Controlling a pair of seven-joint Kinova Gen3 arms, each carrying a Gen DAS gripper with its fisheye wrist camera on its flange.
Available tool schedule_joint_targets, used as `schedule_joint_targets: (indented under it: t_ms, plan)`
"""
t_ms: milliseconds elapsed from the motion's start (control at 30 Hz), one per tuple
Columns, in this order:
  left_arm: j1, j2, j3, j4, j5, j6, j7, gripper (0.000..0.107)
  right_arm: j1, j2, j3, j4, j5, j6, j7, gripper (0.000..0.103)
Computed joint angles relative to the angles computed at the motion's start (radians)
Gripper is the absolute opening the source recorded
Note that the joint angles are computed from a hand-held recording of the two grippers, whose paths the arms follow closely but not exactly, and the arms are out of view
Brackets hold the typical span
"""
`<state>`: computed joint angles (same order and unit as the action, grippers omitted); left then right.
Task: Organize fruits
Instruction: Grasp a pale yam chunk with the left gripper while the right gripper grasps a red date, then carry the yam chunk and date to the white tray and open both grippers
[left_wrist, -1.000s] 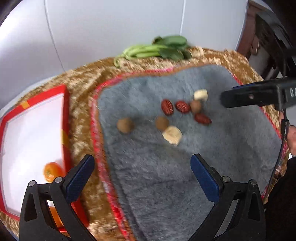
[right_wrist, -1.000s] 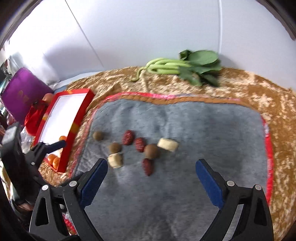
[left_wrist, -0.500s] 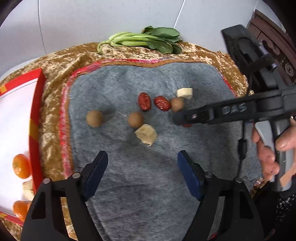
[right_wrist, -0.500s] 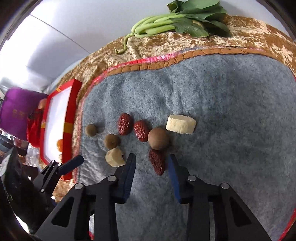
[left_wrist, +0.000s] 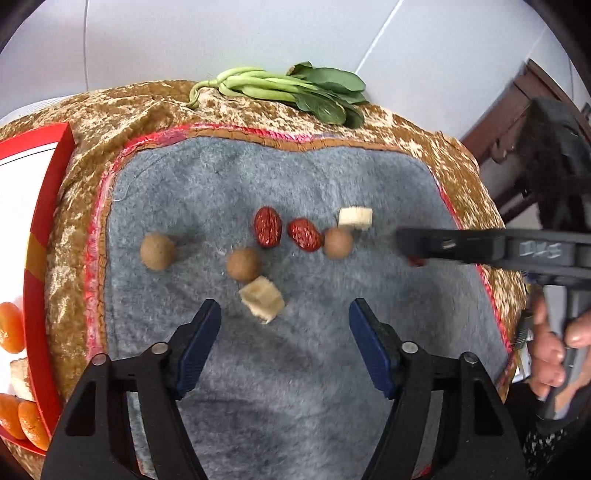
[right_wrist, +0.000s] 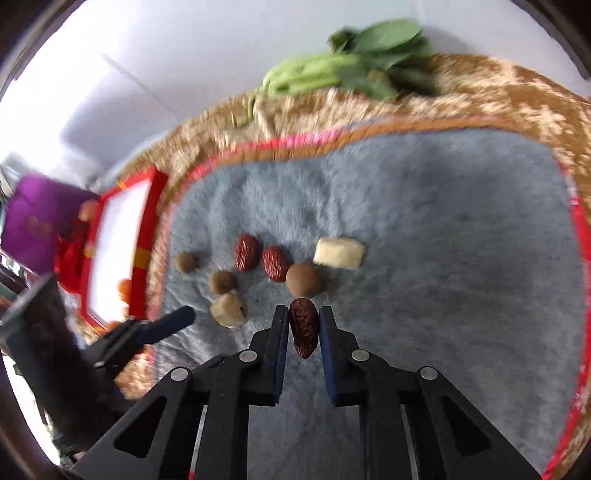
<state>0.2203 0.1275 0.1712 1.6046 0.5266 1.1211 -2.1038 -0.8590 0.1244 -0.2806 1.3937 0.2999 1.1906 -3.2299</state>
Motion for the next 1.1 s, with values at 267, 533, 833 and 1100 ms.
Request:
schedule_joint_targets:
  t_ms: [267,533,833,1100]
  plan:
    - [0.041,0.029,0.011,0.006,-0.075,-0.057,0.072,0.037,0.030,-0.086,-0.032,0.059,0.052,-0.004,-0.093,0.017]
    - [0.025,0.029,0.013,0.019,-0.067,-0.076,0.041,0.021,0.041,-0.080,-0.054,0.065,0.070,-0.038,-0.124,0.017]
    - [-0.010,0.010,0.004,0.036,-0.012,-0.055,-0.050,0.016,0.037,-0.070,-0.047,0.068,0.078,-0.066,-0.137,0.017]
    - [-0.028,-0.013,-0.009,0.040,0.011,-0.033,-0.096,0.015,0.026,-0.041,-0.034,0.046,0.068,-0.087,-0.107,0.017]
